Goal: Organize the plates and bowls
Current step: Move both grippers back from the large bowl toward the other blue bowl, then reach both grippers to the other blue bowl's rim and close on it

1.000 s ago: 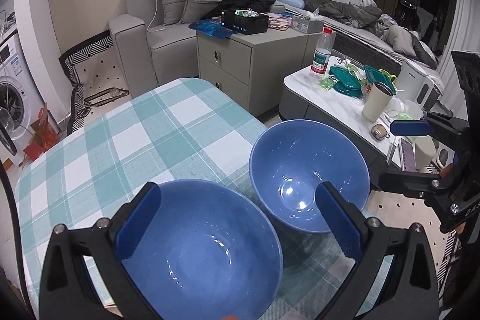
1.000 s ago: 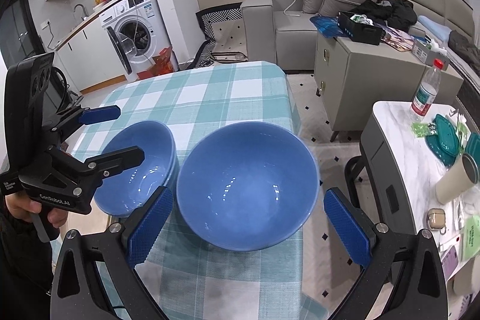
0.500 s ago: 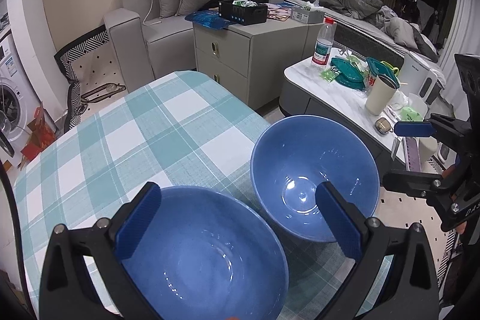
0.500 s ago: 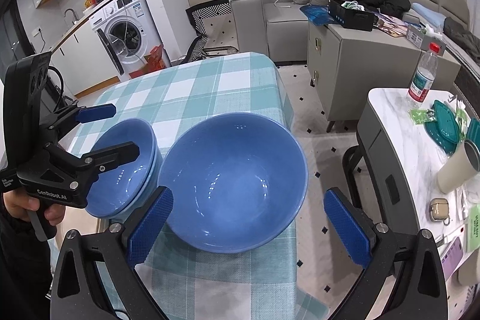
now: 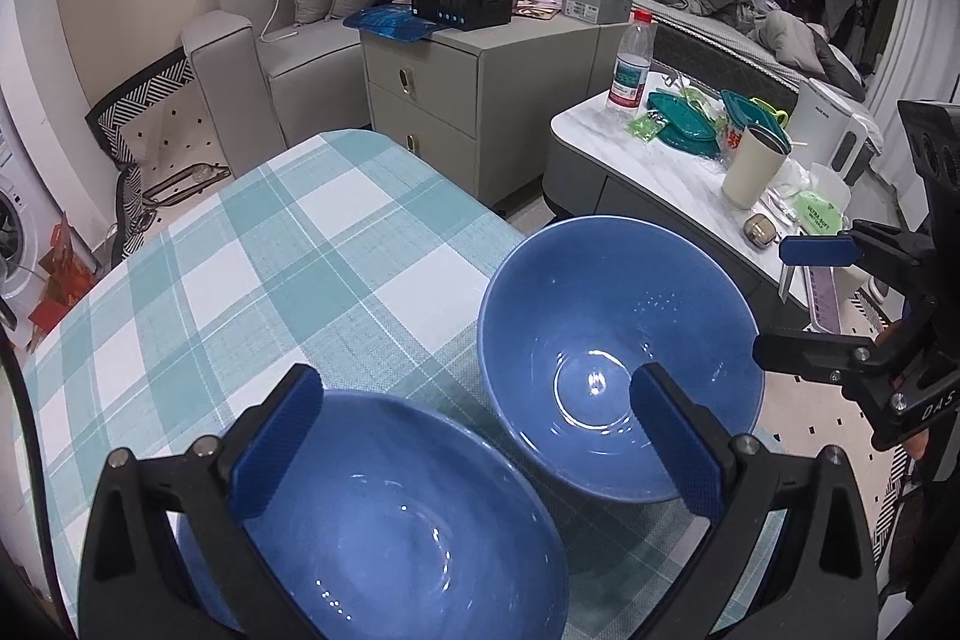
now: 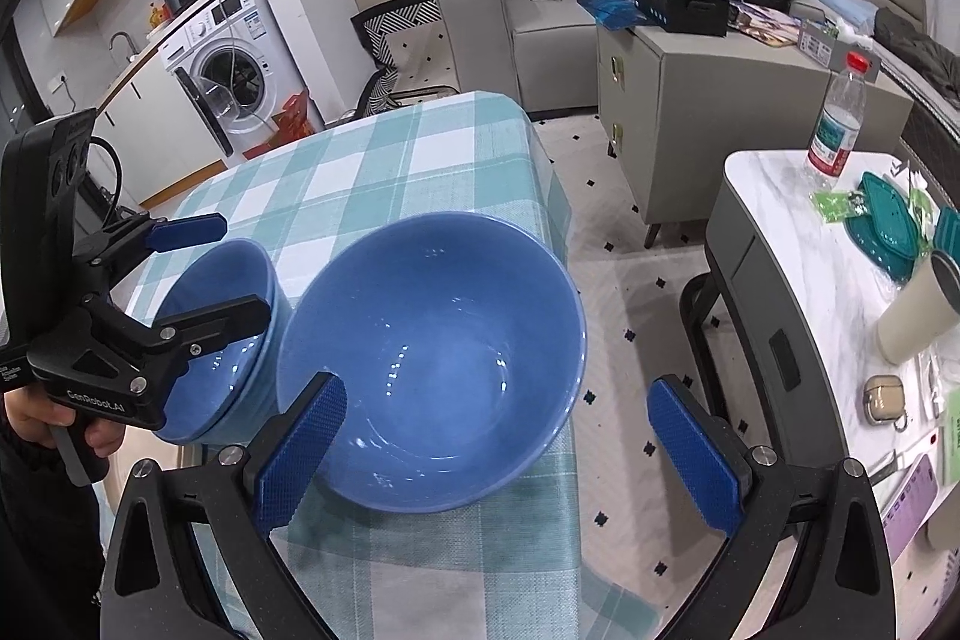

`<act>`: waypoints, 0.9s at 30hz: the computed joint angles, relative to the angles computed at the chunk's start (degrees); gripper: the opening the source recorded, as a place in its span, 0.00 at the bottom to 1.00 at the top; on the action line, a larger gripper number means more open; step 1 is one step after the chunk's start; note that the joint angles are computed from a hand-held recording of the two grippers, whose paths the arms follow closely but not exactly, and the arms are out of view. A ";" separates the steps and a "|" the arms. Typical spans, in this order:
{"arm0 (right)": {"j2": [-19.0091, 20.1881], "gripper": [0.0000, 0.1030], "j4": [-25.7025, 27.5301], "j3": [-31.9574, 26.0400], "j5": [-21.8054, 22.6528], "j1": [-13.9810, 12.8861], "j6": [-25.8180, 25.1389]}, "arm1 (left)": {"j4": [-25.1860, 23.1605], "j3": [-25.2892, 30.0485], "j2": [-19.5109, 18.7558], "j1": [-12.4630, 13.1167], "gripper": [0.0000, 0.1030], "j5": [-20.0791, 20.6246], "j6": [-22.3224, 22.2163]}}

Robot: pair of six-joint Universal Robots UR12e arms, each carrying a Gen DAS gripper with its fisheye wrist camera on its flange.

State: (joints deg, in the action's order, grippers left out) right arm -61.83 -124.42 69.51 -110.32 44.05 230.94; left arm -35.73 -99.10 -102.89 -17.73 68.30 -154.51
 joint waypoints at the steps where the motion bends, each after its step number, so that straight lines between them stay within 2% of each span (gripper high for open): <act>1: -0.05 0.99 -0.07 0.21 0.19 -0.08 0.14 | -0.06 0.13 -0.13 -0.12 1.00 0.18 0.17; 13: -0.32 0.99 -1.54 2.33 2.64 -0.73 1.23 | -2.77 2.14 -1.91 -1.24 1.00 0.81 2.18; 27: -0.14 0.99 -2.13 3.12 4.48 -1.16 2.79 | -3.55 3.58 -3.36 -2.45 0.98 2.04 4.01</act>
State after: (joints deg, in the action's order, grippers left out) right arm -61.97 -126.55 72.63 -105.84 42.88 233.73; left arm -39.28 -95.52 -106.26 -20.19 70.34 -150.50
